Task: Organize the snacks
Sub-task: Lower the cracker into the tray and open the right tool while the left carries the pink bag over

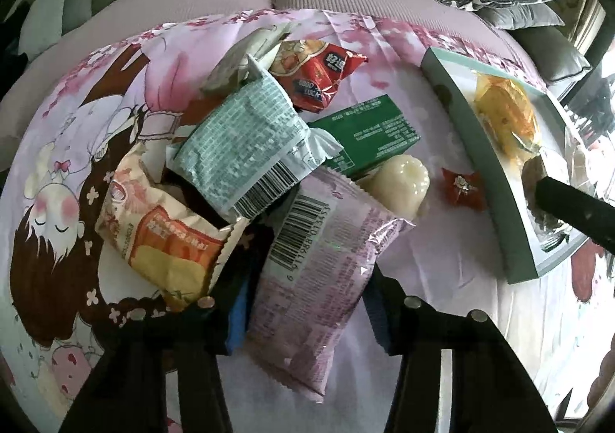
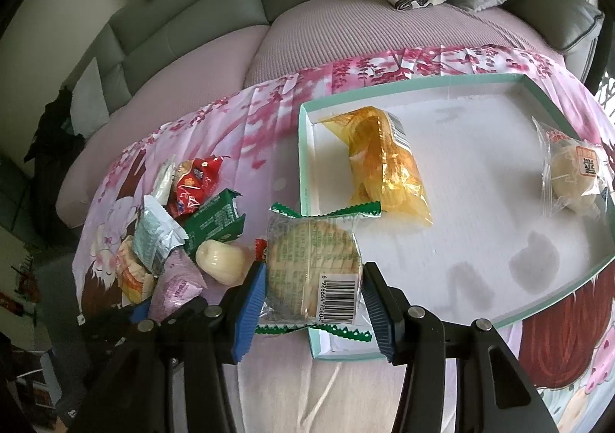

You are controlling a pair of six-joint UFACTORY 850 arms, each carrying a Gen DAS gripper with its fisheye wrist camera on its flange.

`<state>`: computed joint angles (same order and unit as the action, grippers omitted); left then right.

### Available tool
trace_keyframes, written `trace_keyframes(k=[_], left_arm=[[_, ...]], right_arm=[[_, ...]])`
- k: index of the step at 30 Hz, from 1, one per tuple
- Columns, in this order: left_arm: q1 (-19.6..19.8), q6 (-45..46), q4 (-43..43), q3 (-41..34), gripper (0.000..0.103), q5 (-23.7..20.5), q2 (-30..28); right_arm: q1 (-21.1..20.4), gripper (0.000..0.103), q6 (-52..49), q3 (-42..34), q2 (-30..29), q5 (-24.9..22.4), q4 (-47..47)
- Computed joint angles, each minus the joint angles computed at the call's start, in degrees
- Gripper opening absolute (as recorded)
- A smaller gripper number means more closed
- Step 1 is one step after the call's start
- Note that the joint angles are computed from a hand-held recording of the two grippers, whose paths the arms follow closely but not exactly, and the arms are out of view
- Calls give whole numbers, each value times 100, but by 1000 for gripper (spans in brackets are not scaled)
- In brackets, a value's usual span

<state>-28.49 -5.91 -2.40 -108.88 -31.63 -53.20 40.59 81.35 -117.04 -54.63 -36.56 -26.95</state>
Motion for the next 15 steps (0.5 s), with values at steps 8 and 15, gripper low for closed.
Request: trace_keyframes(k=[8,15], left_arm=[[-5,201,-200,255,47,119,247],[-39,310,-240,612,45,337,558]], right_arm=[[5,53,33,23,14,32,-35],[-2,53,128,155,103,158,-120]])
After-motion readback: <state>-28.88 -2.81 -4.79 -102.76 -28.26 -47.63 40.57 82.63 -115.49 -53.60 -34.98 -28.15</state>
